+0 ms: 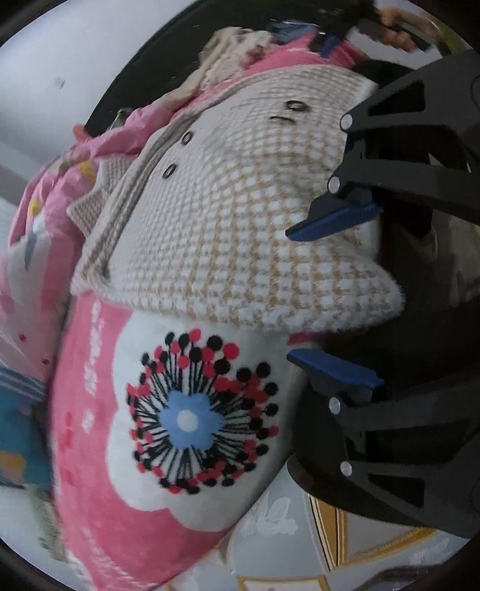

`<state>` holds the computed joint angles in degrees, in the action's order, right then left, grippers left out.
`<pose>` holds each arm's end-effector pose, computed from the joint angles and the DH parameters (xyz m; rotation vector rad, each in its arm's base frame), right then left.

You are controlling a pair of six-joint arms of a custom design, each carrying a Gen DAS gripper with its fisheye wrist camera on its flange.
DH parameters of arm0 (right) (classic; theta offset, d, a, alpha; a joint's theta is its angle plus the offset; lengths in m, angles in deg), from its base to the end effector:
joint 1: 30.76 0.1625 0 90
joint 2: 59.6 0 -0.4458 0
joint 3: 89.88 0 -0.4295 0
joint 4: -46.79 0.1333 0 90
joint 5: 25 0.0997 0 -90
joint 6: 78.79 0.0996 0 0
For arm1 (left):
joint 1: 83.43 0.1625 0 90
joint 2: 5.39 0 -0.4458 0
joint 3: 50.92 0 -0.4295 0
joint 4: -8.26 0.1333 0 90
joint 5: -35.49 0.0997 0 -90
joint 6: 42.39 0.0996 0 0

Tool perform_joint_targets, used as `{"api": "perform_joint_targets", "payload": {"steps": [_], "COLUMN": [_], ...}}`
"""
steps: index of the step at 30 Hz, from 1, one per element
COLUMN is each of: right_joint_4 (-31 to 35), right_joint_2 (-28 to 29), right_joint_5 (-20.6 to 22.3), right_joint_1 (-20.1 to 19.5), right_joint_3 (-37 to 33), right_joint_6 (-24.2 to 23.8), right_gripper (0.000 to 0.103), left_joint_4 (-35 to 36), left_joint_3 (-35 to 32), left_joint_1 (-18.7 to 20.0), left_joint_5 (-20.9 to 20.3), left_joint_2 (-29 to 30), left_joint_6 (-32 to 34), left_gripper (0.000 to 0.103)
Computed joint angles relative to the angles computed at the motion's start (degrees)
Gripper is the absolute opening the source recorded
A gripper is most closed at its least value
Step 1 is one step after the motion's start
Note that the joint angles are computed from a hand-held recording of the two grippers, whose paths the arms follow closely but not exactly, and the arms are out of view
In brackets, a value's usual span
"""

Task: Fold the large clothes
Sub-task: 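Grasp the coat hem with the right gripper while the left gripper grasps the hem beside it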

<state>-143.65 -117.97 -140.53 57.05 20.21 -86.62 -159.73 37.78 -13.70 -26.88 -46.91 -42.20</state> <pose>0.0661 -0.6362 0.2206 -0.1298 -2.4465 1.0510 -0.0937 -0.7719 0.1183 0.2932 2.6328 -0.8304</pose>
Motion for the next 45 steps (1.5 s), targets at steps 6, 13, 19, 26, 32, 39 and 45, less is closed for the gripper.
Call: {"api": "perform_joint_targets", "payload": {"steps": [6,13,19,26,32,39,45], "right_joint_4": [2.9,6.85,8.02,12.2,3.83,1.31,-1.68], "right_joint_2": [0.16,-0.53,-0.27,1.59,-3.72,-6.04,-6.07], "right_joint_5": [6.24,15.88,17.85,21.09,28.8,32.51,37.4], "right_joint_1": [-2.82,-6.56,-7.89,-8.32,-5.79,-4.78,-5.92], "right_joint_3": [-1.3,0.35,2.32,2.16,6.29,5.94,6.41], "right_joint_6": [3.16,11.83,15.65,15.59,7.99,6.95,8.99], "right_gripper": [0.086,0.07,0.056,0.014,0.008,0.008,0.008], "left_joint_4": [6.32,11.18,17.38,20.89,20.03,24.23,27.03], "left_joint_3": [-5.95,-8.46,-8.96,-11.17,-9.63,-10.81,-9.56], "left_joint_1": [0.93,1.61,1.39,0.92,0.28,0.02,0.5], "left_joint_5": [0.15,-1.59,-1.77,0.11,-0.41,-2.61,-5.65], "left_joint_2": [3.02,4.28,3.96,5.23,3.92,3.9,2.61], "left_joint_6": [-4.19,-6.88,-8.21,-9.59,-9.07,-10.4,-14.14], "left_gripper": [0.05,0.046,0.045,0.045,0.038,0.043,0.044]}}
